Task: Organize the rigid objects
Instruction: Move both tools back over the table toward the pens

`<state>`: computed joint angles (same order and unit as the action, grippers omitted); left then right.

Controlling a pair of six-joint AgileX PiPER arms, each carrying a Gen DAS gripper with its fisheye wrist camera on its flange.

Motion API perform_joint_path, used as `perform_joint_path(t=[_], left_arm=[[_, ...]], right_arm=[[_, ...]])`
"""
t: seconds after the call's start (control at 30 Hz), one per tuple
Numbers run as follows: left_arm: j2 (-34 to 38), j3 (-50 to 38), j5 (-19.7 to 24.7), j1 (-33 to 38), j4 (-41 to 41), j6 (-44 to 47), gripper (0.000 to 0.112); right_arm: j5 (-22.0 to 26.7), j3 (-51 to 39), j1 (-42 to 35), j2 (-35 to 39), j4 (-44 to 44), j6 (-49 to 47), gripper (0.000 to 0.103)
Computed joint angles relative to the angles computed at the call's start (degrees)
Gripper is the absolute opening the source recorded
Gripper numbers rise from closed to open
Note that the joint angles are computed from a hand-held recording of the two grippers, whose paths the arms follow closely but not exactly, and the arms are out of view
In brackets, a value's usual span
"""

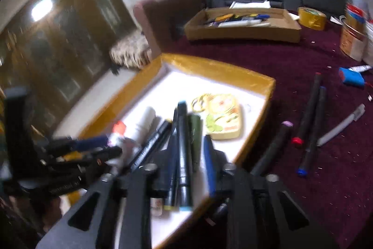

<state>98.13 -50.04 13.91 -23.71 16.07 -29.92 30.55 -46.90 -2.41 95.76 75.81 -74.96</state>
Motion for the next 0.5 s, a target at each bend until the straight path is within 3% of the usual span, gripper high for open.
perform_joint_path(t=[0.03,0.1,0.2,0.37,0.5], left_arm=[[-1.3,0.7,-0.2,-1.1,3.4,-3.9,0.044],[-3.0,1.3,-0.3,-2.8,5.5,-6.4,0.046],[-5.9,2.1,-0.9,-6.5,6.3,-7.7,0.046],[-6.4,0.6,-0.8,-10.9,4.5,-7.6,0.046],[-5.8,-0.6,-0.2,-12.7,4.6,-7.5,0.046]], right_arm=[[1.8,0.1,-2.1,-0.5,0.5,-0.7,0.037],[5.3,0.9,-7.9,-2.2,1.3,-2.0,0.038],[6.1,-0.8,-15.5,-2.5,-3.3,3.0,0.038],[2.2,-9.1,-21.3,4.4,-15.0,18.4,0.037],[0.8,-16.4,-20.6,11.9,-24.1,30.0,0.037]])
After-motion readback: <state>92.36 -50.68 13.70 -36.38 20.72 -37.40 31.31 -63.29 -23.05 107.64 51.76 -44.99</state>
